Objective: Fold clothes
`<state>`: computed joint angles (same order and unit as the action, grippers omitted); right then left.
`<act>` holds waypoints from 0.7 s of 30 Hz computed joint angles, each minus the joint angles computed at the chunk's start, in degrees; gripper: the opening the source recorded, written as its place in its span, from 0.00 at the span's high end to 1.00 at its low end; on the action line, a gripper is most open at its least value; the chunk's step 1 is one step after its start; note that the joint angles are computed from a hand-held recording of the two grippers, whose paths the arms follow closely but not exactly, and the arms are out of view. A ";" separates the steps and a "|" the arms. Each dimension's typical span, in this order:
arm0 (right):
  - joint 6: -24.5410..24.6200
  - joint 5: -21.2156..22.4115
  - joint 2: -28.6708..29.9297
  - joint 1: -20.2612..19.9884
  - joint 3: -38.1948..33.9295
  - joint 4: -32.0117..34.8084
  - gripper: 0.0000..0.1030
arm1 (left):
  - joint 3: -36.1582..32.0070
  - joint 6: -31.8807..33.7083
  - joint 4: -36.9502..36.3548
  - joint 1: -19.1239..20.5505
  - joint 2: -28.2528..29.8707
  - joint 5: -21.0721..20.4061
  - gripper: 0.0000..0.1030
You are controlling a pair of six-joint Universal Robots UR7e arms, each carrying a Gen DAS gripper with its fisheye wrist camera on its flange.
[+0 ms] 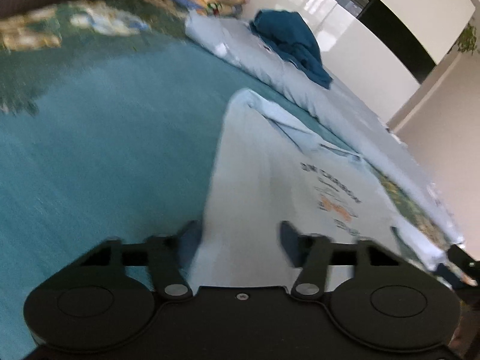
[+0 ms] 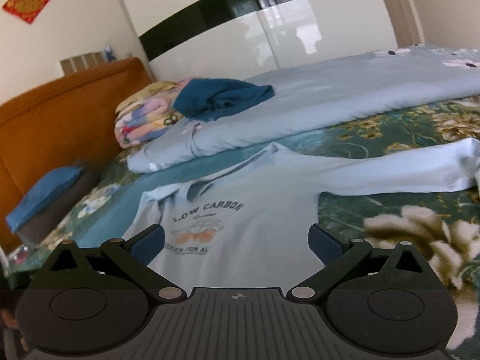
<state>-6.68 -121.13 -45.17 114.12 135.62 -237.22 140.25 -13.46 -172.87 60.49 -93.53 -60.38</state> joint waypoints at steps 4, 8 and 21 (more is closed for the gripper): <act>0.64 0.39 -0.87 -0.53 0.95 -0.78 0.00 | 1.44 -1.88 -0.42 -3.51 0.73 6.86 0.80; 1.01 0.74 -1.64 -1.12 1.79 -1.71 0.00 | 2.22 -5.50 -0.58 -5.13 0.56 10.14 0.94; 5.41 2.35 -2.92 -3.93 2.73 -1.36 0.00 | -6.12 -5.83 12.45 -8.46 1.03 20.75 1.00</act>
